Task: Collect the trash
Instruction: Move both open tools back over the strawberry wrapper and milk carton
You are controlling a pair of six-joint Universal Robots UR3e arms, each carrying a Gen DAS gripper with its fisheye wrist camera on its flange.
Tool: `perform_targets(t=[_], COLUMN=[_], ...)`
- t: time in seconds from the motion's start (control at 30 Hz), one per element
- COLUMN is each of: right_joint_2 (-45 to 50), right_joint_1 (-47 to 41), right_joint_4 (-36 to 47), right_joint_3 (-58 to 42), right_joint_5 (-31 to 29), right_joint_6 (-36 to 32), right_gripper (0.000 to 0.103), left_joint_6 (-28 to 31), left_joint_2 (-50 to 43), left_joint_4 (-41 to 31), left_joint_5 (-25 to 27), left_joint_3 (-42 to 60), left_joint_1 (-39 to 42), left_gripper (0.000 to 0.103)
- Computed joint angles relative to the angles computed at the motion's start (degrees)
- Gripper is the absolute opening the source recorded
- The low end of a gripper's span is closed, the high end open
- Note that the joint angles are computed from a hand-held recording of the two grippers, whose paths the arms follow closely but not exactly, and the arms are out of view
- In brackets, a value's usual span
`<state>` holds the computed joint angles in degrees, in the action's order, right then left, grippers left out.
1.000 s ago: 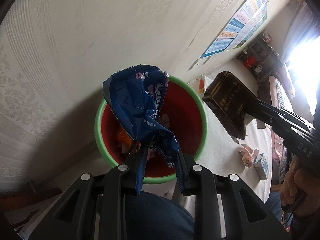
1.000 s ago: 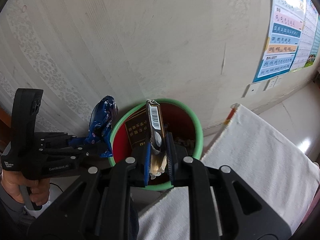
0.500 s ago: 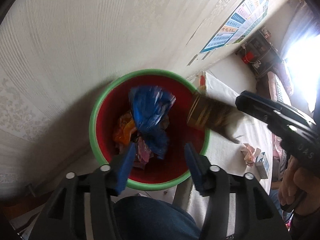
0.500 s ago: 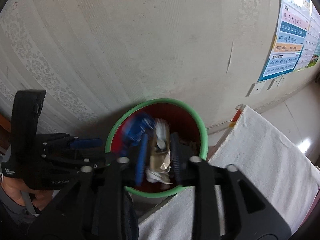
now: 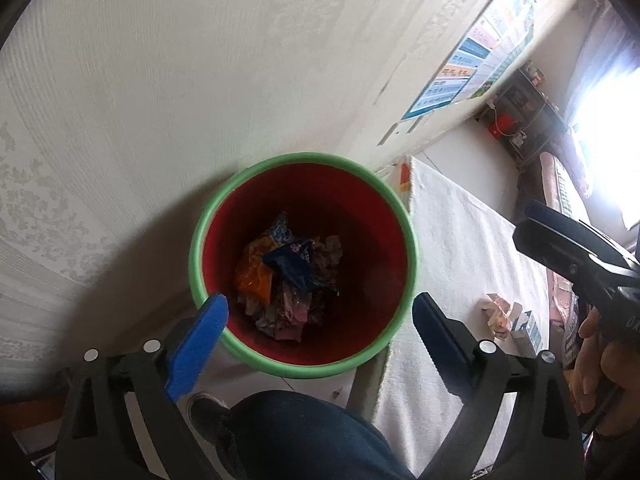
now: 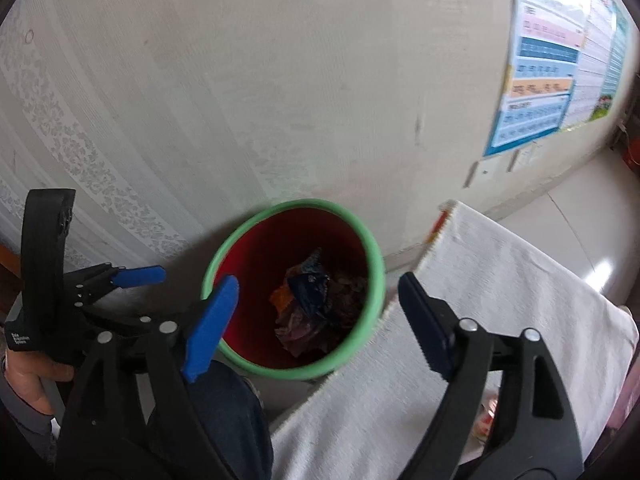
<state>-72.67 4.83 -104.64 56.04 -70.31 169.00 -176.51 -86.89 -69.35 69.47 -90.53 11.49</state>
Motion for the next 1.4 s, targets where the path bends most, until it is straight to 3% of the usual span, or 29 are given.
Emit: perform_targets(t=[0.33,0.7,1.17,1.4], right_joint_2=[-16.81,-36.47,-43.98,-43.05], right_joint_1=[-12.14,-37.66,-66.63,-72.40], right_joint_4=[0.57,12.20,31.05,31.99], right_joint_3=[18.56,34.15,35.75,37.71], right_joint_5=[1.85,7.68,12.12,10.57], right_joint_6=[-4.54,-19.82,-43.23,-47.62], right_gripper=[0.086,0.086,0.086,0.086], left_joint_6=[-4.21,-10.03,-13.66,-13.82], left_joint_2=[-1.94,-11.16,-31.33,-44.43], left_joint_4=[2.01,2.80,-4.81,-14.46], left_joint_5=[1.90,5.30,8.33,9.20], left_joint_3=[3.73,13.99,41.21,62.05], left_joint_1=[-9.38,-24.43,-39.48,-43.85], left_gripper=[0.093,0.093,0.093,0.093])
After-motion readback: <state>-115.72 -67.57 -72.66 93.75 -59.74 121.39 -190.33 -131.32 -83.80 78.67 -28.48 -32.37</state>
